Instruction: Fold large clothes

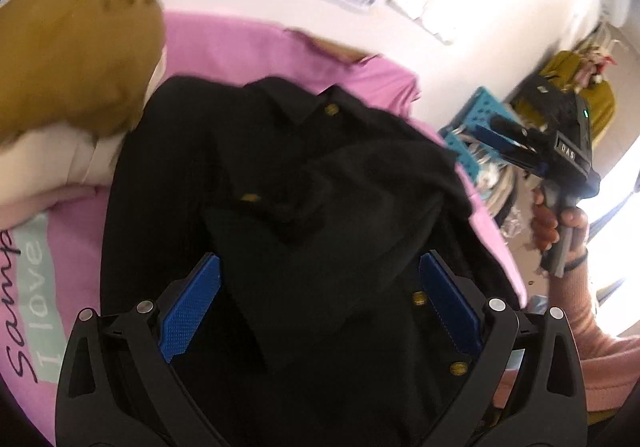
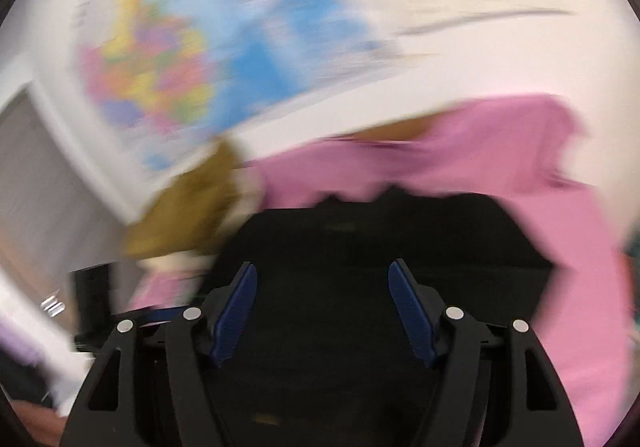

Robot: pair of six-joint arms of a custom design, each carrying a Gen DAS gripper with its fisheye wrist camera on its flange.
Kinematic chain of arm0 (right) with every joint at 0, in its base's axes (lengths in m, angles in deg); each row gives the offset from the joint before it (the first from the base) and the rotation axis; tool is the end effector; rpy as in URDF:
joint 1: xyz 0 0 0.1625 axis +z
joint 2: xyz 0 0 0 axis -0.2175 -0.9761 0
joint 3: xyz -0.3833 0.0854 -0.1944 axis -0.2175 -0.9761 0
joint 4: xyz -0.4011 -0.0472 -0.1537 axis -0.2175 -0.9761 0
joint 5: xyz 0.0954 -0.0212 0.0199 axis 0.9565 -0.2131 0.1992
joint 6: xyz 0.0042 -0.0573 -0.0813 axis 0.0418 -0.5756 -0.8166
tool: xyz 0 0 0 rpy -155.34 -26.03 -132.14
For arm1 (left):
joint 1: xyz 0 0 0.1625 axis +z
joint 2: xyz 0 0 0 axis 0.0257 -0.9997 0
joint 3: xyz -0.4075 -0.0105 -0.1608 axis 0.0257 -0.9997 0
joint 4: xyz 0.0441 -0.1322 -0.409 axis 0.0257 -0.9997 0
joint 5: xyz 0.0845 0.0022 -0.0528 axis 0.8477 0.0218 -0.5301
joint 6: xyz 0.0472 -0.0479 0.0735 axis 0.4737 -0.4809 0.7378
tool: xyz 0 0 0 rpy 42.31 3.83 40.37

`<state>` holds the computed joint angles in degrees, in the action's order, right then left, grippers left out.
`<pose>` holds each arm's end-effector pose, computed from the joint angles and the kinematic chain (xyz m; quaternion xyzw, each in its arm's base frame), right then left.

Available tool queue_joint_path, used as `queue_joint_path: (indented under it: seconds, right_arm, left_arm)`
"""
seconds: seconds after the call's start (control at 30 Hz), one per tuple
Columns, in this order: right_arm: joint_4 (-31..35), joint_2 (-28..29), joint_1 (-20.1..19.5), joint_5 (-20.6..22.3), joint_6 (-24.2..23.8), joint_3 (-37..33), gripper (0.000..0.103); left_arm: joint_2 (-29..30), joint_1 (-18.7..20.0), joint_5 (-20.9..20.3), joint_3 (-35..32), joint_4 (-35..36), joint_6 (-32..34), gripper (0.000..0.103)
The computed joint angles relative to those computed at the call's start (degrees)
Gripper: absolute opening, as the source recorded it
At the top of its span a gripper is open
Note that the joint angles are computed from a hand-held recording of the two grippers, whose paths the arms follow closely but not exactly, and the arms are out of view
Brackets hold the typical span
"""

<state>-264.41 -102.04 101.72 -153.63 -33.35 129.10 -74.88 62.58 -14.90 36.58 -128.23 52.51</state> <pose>0.1132 -0.5199 0.2796 0.0733 -0.9166 0.3790 0.1043 -0.1237 -0.6163 0.1082 0.2709 0.9409 -0.1769 0.1001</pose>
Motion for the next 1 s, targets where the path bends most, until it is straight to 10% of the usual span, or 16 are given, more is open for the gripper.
queue_joint_path:
  seconds: [0.17, 0.37, 0.43, 0.47, 0.5, 0.67, 0.93, 1.0]
  right_arm:
    - [2.47, -3.97, -8.62, -4.76, 5.79, 3.71, 0.077]
    - [5.06, -2.56, -13.55, 6.11, 3.25, 4.63, 0.084]
    - [4.29, -1.08, -13.13, 6.19, 2.25, 3.85, 0.070]
    - [5.43, -0.56, -13.22, 7.35, 1.73, 3.09, 0.030]
    - [6.47, -0.35, -13.52, 8.80, 1.62, 2.58, 0.012]
    - [1.32, -2.23, -11.10, 4.97, 0.37, 2.71, 0.006]
    - [8.12, -0.54, -11.11, -3.82, -0.21, -1.03, 0.021]
    - [5.30, -1.08, -11.48, -4.71, 1.58, 0.41, 0.067]
  left_arm:
    - [2.27, -0.26, 4.73, -1.50, 1.70, -0.36, 0.097]
    - [5.32, -1.86, 10.91, -3.30, 1.22, 1.29, 0.081]
    - [6.36, -2.35, 14.05, -4.23, 1.39, 1.78, 0.054]
    - [6.99, -2.50, 15.45, -5.07, 2.01, 1.78, 0.047]
    - [6.98, -2.48, 15.69, -5.29, 2.16, 1.90, 0.044]
    - [6.76, -4.26, 17.21, -6.00, -3.26, 5.86, 0.032]
    - [10.41, -3.18, 17.82, -11.51, 3.99, 5.93, 0.033]
    - [9.83, -2.74, 17.15, -11.33, 6.14, 4.97, 0.048]
